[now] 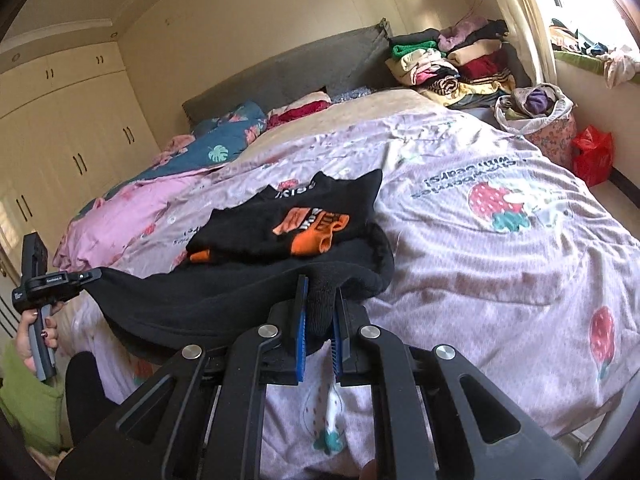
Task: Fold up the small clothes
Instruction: 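Lift the hem with both grippers and fold it toward the collar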
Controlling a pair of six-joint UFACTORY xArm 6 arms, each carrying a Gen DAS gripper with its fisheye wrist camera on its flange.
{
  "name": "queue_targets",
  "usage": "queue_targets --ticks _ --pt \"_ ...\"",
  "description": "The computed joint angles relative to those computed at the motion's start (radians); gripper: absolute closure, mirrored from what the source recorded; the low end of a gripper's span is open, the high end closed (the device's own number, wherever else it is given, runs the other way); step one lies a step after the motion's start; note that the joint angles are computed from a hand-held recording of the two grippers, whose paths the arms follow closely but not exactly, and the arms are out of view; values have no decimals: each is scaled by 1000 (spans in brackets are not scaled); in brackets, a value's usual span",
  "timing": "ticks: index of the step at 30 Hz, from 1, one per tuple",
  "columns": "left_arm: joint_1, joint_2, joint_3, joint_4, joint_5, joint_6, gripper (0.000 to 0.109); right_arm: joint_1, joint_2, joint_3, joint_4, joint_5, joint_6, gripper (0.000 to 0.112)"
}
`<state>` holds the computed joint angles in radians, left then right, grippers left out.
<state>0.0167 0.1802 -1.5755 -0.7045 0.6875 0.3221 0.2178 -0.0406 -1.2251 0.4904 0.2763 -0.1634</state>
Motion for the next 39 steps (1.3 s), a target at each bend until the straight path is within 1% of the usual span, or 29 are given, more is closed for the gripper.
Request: queue_targets --ticks 2,9,16,20,31,34,39 --pt "0 9 -17 -5 -5 -1 105 -1 8 -12 -17 -3 17 104" --pt "-1 53 -85 -33 -29 -18 105 -15 51 -66 -163 2 172 104" --pt "-13 94 -143 -4 -77 -56 105 -20 85 -121 -270 -2 256 104" --pt "-21 109 -169 16 -102 -68 105 -25 117 -173 -341 10 317 104" --pt "-25 182 -274 40 -115 -110 105 -33 202 -302 -404 27 385 104" --pt "-29 206 -307 65 -122 -132 105 -37 228 -340 -406 28 390 104" --pt "-35 254 -378 118 -126 -181 105 -43 280 -416 -458 40 438 104"
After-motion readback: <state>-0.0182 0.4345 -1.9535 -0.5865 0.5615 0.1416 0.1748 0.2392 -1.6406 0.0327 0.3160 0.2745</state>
